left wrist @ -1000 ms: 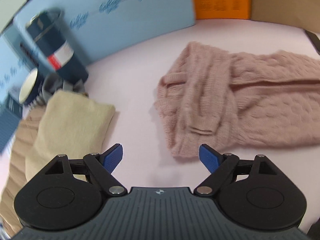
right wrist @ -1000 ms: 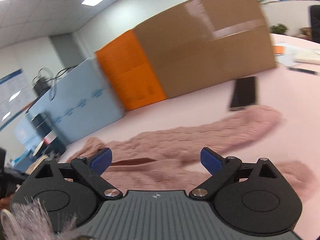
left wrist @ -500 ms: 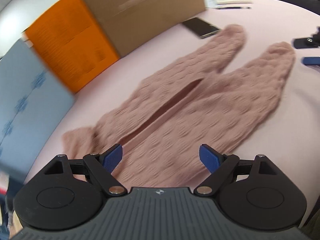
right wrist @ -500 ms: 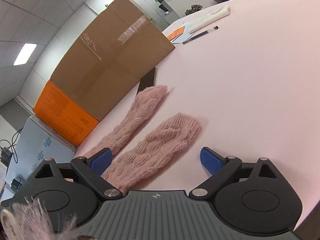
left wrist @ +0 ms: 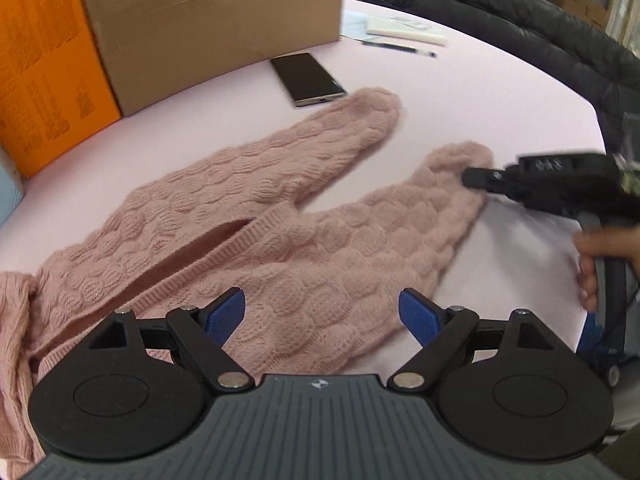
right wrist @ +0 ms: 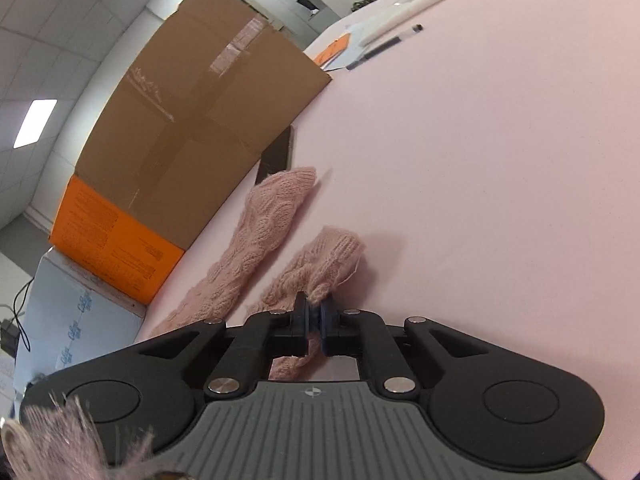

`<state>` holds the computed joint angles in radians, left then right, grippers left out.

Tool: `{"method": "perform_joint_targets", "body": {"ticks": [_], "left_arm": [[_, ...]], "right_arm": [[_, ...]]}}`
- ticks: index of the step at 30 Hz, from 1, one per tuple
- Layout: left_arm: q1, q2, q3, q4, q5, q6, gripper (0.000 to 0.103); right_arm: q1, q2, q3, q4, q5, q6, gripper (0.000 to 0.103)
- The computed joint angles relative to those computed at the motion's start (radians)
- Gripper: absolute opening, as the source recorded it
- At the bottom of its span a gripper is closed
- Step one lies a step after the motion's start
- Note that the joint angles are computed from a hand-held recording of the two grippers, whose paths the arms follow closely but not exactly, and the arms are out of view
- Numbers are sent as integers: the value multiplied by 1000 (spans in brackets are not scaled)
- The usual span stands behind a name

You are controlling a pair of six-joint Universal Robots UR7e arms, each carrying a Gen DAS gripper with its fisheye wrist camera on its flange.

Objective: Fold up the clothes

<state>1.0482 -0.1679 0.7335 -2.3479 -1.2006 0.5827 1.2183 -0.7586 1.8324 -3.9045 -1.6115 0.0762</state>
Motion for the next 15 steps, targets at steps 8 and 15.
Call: {"method": "perform_joint_targets", "body": {"ticks": [8,15], "left_arm": [[9,50,-83,-21,167,-68,83],[31,-22,44,-173,244,-50,83]], "right_arm": [[56,-7,-21,-5,118,-198,6],[110,16,-111,164,290,-255,6]]}}
